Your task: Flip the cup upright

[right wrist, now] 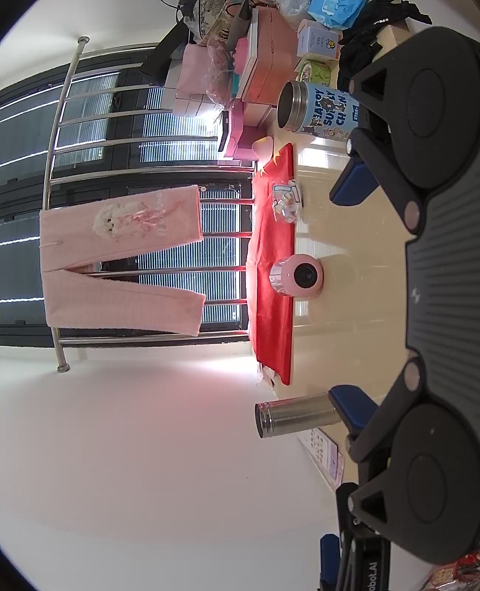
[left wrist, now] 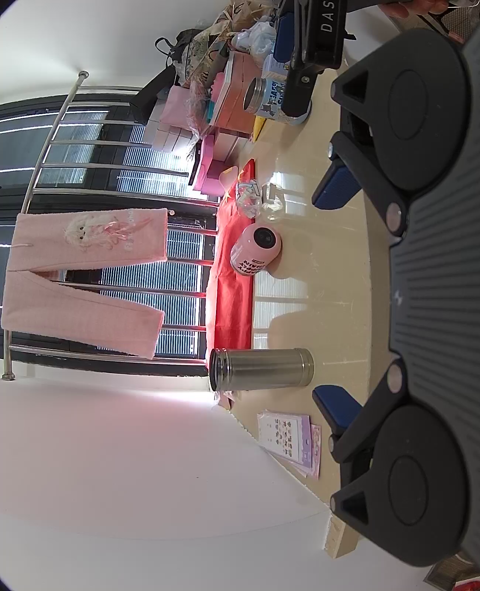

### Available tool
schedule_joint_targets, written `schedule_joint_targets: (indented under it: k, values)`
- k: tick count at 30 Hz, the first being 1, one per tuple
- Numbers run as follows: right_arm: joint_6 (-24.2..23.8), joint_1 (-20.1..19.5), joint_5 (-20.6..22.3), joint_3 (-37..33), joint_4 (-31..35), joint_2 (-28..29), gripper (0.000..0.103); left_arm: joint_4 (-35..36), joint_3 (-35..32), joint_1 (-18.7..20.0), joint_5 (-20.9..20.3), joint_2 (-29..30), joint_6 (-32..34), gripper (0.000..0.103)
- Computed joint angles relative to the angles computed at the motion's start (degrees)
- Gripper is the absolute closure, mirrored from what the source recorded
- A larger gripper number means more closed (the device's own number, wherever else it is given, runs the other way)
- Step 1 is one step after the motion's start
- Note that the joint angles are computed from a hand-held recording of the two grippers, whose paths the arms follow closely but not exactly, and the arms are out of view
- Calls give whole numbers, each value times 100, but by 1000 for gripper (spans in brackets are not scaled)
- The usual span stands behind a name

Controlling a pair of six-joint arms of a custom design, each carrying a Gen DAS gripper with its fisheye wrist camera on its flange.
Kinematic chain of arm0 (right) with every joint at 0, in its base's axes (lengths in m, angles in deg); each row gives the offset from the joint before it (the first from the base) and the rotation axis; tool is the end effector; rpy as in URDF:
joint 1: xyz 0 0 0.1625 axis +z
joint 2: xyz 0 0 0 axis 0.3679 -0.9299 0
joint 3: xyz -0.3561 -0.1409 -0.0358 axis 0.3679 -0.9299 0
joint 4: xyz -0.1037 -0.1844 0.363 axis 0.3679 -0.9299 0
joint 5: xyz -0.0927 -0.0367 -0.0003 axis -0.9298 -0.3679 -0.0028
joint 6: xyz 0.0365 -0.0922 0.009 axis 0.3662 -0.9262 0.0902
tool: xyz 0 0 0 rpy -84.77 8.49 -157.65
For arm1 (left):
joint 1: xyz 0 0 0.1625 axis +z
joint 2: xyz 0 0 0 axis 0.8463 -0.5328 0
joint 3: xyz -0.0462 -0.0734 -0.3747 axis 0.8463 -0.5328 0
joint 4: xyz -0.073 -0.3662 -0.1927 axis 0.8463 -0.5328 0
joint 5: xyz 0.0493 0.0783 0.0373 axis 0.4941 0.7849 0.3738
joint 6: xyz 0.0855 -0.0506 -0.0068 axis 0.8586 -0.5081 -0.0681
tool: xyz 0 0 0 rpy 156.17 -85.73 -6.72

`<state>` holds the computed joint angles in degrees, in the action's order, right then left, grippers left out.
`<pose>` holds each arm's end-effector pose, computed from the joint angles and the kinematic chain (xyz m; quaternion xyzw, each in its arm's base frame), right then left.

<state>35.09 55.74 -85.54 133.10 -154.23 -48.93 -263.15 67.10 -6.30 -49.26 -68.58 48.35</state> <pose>-0.0254 -0.7967 0.3610 0.2840 -0.7673 0.5303 0.2222 -0.3650 -0.7862 -0.0209 0.2436 0.7765 -0.5166 0.2661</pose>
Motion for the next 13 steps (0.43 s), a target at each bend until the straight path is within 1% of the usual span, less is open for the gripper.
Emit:
schedule_joint_targets:
  k: [6, 9, 13]
  values:
    - [2, 1, -2, 1, 0, -1, 0, -3, 2, 3, -17, 0, 7, 0]
    - [2, 1, -2, 1, 0, -1, 0, -71, 211, 6, -113, -114, -19, 0]
    - [4, 3, -3, 9, -6, -3, 0, -126, 228, -11, -104, -111, 17, 0]
